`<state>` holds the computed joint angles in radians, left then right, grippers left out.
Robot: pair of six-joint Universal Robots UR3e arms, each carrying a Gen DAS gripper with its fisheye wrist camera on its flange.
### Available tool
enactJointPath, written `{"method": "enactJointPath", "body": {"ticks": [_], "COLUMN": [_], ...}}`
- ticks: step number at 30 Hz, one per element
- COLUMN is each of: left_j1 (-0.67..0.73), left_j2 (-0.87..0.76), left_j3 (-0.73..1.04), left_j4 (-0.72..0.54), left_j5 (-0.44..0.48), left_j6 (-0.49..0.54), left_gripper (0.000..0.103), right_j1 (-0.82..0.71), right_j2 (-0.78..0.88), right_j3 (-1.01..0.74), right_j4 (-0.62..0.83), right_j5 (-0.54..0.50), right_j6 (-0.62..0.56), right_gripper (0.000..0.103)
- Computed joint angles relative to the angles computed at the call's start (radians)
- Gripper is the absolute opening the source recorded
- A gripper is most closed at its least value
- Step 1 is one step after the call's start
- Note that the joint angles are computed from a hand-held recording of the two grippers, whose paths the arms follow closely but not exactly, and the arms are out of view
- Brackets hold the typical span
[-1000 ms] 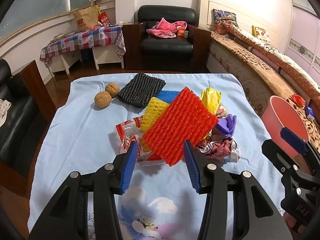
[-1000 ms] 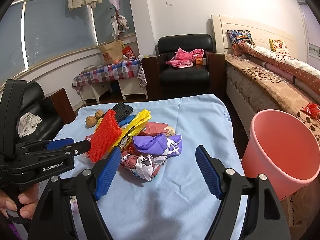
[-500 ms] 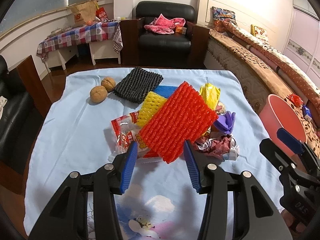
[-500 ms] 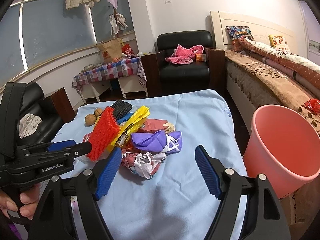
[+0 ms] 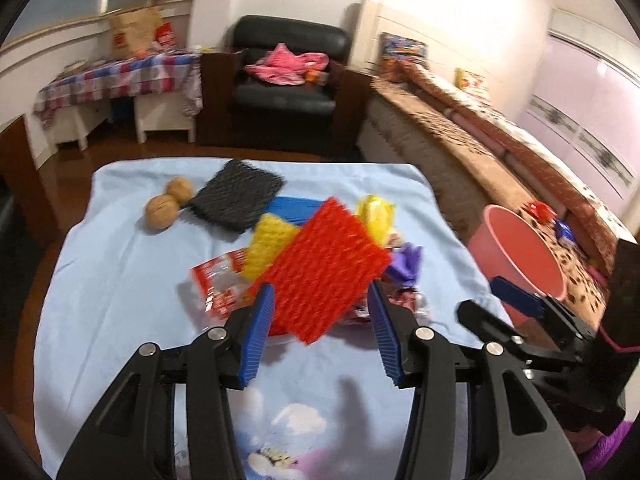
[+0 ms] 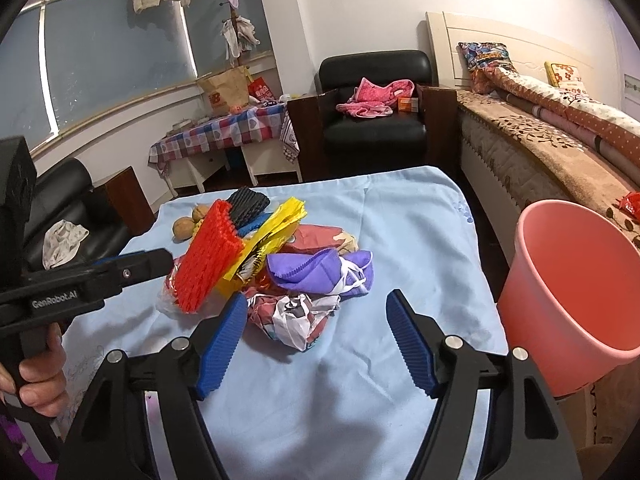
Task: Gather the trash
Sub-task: 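Grasp the red mesh foam sleeve with the left tool while the right tool grasps the yellow wrapper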
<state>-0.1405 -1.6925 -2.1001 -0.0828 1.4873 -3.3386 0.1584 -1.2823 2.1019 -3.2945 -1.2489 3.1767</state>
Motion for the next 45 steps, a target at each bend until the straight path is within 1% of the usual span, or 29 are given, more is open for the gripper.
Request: {"method": "enactJointPath", "body": {"ticks": [1, 5, 11, 13, 14, 15, 16, 18, 21, 24, 27, 29, 31, 32, 33, 36, 38, 39, 41, 42, 43, 45], "left_j1": [-0.011, -0.078, -0.112, -0.104, -0.096, -0.087, -0.079, -0.069, -0.056, -0.05, -0.026, -0.016, -0.007, -0.001, 0.006, 0.021, 0.028, 0.031, 0.035, 0.036, 0.038, 0.039], "left_j2": [-0.011, -0.106, -0.213, -0.219, -0.215, -0.213, -0.207, -0.2, -0.199, -0.196, -0.175, -0.163, -0.154, -0.149, -0.144, -0.132, -0.123, -0.118, -0.106, -0.101, -0.095, -0.082], "left_j3": [0.012, 0.077, 0.134, 0.132, 0.121, 0.113, 0.105, 0.089, 0.082, 0.07, 0.046, 0.031, 0.022, 0.015, 0.006, -0.01, -0.019, -0.024, -0.033, -0.035, -0.039, -0.043], "left_j4": [0.0, 0.012, 0.025, 0.033, 0.046, 0.057, 0.063, 0.076, 0.085, 0.104, 0.119, 0.129, 0.132, 0.135, 0.143, 0.154, 0.158, 0.162, 0.165, 0.167, 0.167, 0.167], "left_j5": [0.009, 0.096, 0.202, 0.207, 0.202, 0.191, 0.176, 0.161, 0.139, 0.13, 0.089, 0.072, 0.058, 0.048, 0.037, 0.014, 0.0, -0.007, -0.014, -0.015, -0.019, -0.024], "left_j6": [0.013, 0.065, 0.076, 0.082, 0.082, 0.086, 0.089, 0.093, 0.095, 0.098, 0.097, 0.095, 0.093, 0.092, 0.091, 0.087, 0.083, 0.082, 0.084, 0.084, 0.084, 0.083], "left_gripper": [0.049, 0.049, 0.049, 0.048, 0.044, 0.034, 0.03, 0.016, 0.009, 0.007, 0.003, 0.003, 0.003, 0.003, 0.003, 0.003, 0.003, 0.003, 0.003, 0.003, 0.003, 0.003], "right_j1": [-0.001, -0.014, -0.054, -0.057, -0.057, -0.055, -0.054, -0.051, -0.047, -0.048, -0.055, -0.057, -0.054, -0.049, -0.04, -0.025, -0.02, -0.017, -0.017, -0.019, -0.027, -0.037], "right_j2": [0.001, 0.002, 0.007, 0.015, 0.019, 0.024, 0.029, 0.038, 0.049, 0.065, 0.089, 0.116, 0.16, 0.175, 0.207, 0.277, 0.328, 0.358, 0.4, 0.417, 0.418, 0.408], "right_j3": [-0.001, -0.004, -0.008, -0.02, -0.025, -0.03, -0.037, -0.051, -0.086, -0.138, -0.205, -0.266, -0.353, -0.375, -0.435, -0.562, -0.649, -0.698, -0.753, -0.773, -0.757, -0.722], "right_j4": [0.002, 0.011, 0.039, 0.056, 0.059, 0.063, 0.066, 0.076, 0.107, 0.143, 0.196, 0.25, 0.319, 0.329, 0.369, 0.467, 0.532, 0.57, 0.609, 0.622, 0.605, 0.564], "right_j5": [-0.001, -0.003, 0.028, 0.039, 0.041, 0.042, 0.044, 0.048, 0.069, 0.099, 0.156, 0.195, 0.239, 0.247, 0.256, 0.274, 0.279, 0.285, 0.307, 0.323, 0.335, 0.349], "right_j6": [0.0, 0.001, 0.019, 0.021, 0.02, 0.018, 0.015, 0.012, 0.008, 0.01, 0.028, 0.049, 0.075, 0.087, 0.107, 0.142, 0.168, 0.183, 0.211, 0.225, 0.233, 0.244], "right_gripper": [0.071, 0.071, 0.07, 0.069, 0.069, 0.069, 0.068, 0.068, 0.066, 0.066, 0.065, 0.061, 0.059, 0.058, 0.056, 0.048, 0.038, 0.034, 0.014, 0.013, 0.008, 0.007]}}
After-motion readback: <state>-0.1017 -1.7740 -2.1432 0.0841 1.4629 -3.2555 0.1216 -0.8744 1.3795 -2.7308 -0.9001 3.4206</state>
